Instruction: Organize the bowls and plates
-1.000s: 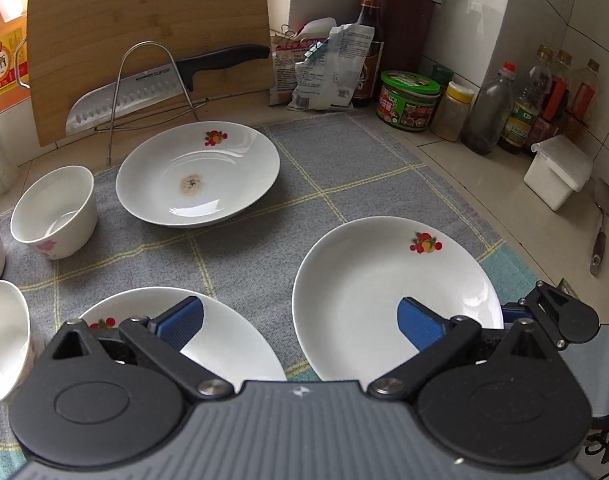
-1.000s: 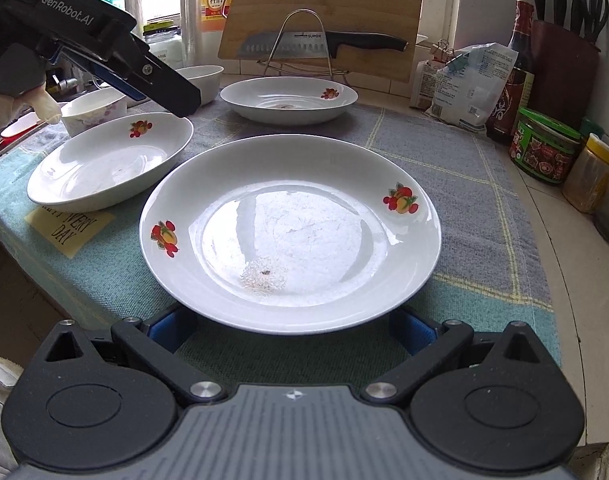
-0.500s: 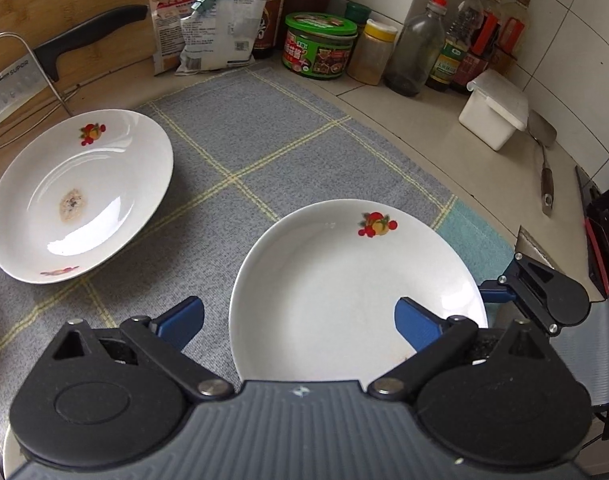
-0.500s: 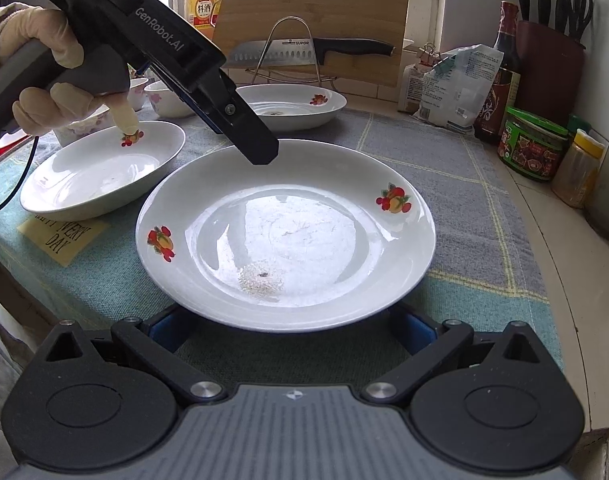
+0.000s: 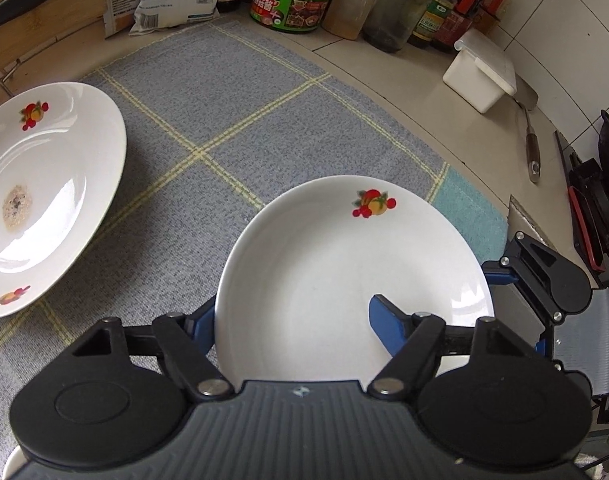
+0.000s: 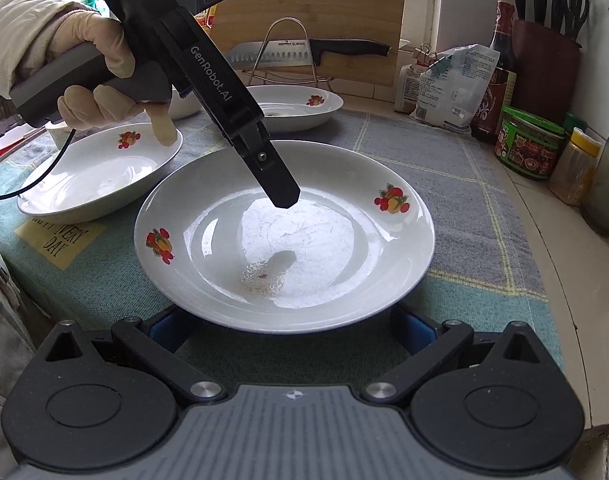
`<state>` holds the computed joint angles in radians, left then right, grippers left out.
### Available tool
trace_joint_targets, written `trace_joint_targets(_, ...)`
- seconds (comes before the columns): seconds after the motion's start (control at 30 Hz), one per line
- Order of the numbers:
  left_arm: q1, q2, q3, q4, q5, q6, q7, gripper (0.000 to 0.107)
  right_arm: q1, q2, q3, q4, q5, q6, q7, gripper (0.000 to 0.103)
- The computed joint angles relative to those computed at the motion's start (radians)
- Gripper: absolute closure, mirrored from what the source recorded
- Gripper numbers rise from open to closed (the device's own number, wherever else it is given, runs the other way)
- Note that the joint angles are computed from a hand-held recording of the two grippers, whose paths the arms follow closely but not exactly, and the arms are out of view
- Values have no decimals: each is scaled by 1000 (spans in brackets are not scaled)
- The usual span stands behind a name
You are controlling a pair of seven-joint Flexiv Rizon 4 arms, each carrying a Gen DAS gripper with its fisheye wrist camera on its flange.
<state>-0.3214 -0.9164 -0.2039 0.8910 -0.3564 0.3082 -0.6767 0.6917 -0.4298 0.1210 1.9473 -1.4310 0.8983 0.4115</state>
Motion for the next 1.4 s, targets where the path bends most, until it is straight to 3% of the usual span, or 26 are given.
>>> trace_joint_targets(0.3, -21, -33, 14, -71, 25, -39, -18, 31, -45, 5, -6, 18, -145, 76, 45, 0)
trace_joint_targets(0.6, -26, -39, 15, -83, 31, -40, -26, 31, -68, 4, 4, 15, -156, 105, 27, 0)
trace_joint_targets(1.4, -28, -55, 15, -131, 32, -89, 5, 34, -39, 11, -4, 4, 65, 125, -162, 0)
